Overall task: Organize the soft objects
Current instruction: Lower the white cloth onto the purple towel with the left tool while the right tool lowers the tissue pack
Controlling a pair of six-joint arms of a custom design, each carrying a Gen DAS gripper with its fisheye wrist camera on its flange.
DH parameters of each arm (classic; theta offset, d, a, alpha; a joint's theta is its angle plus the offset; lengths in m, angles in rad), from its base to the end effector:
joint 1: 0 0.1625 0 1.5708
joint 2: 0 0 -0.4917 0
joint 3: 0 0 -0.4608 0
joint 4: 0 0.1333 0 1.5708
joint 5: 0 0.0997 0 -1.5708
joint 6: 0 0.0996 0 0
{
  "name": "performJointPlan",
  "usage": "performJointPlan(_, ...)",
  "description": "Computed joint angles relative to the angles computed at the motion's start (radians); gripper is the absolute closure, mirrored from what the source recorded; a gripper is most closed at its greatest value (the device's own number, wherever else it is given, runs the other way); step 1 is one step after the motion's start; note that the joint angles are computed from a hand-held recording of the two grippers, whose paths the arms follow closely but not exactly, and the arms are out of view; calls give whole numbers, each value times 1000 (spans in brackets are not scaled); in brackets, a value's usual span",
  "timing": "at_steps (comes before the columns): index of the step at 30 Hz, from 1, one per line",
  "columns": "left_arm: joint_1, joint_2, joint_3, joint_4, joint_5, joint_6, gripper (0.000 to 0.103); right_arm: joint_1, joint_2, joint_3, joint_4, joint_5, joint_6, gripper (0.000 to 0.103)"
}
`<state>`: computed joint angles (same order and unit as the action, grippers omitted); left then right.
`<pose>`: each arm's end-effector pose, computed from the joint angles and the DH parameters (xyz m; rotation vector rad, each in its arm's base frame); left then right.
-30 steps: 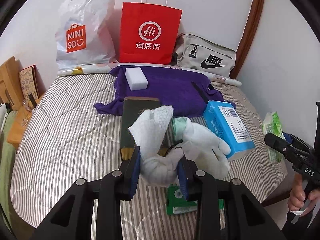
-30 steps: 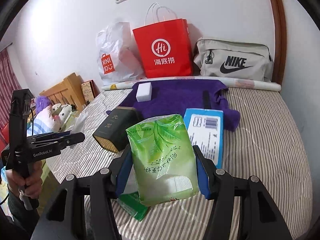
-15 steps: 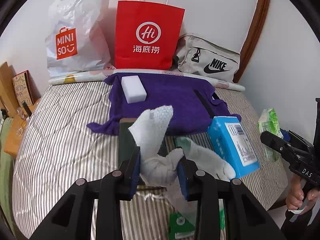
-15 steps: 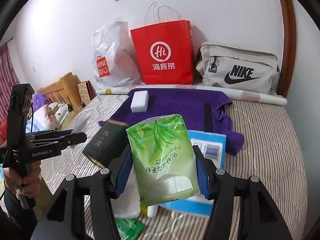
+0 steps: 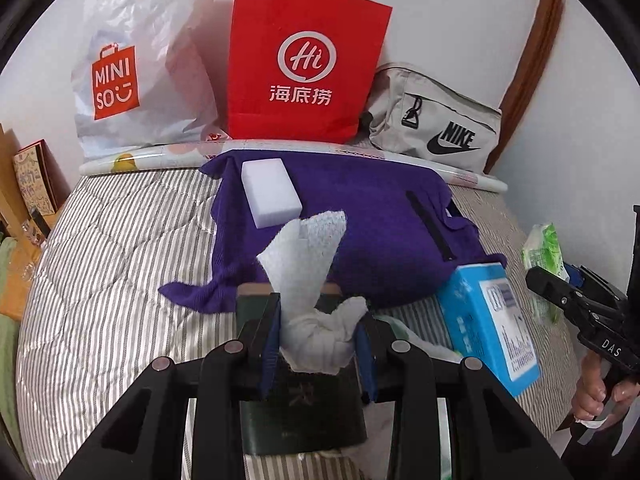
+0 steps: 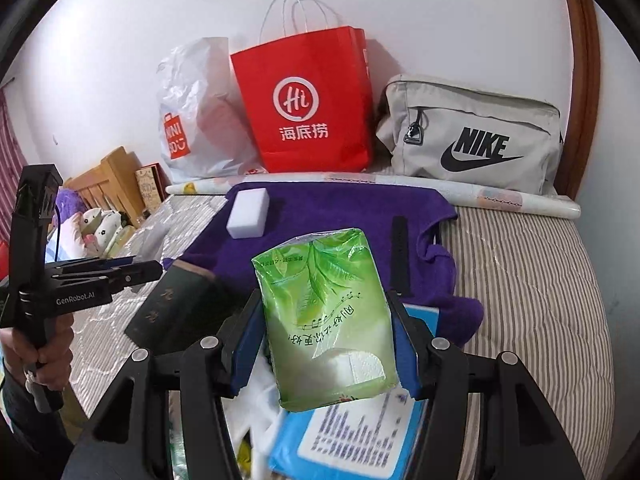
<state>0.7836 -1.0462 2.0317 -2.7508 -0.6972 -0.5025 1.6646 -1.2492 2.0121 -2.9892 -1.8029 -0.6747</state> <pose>-0.2849 -0.5798 0.1605 0.2336 2.4048 -0.8655 0.1686 -0.6135 0.2945 0.8904 -2.4806 0.7700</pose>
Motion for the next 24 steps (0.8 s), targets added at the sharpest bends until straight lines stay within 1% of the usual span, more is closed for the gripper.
performJointPlan(11, 74, 54, -98, 0, -37, 69, 71, -9, 81, -91, 19, -29, -19, 46)
performJointPlan(14, 91, 64, -124, 6, -63, 90, 71, -13, 102, -118, 28, -34, -18, 46)
performJointPlan(20, 126, 89, -187, 85, -78, 69, 71, -17, 141, -162, 56, -66, -20, 46)
performJointPlan(24, 159, 98, -218, 95, -135, 56, 71, -20, 169, -199, 90, -88, -12, 46)
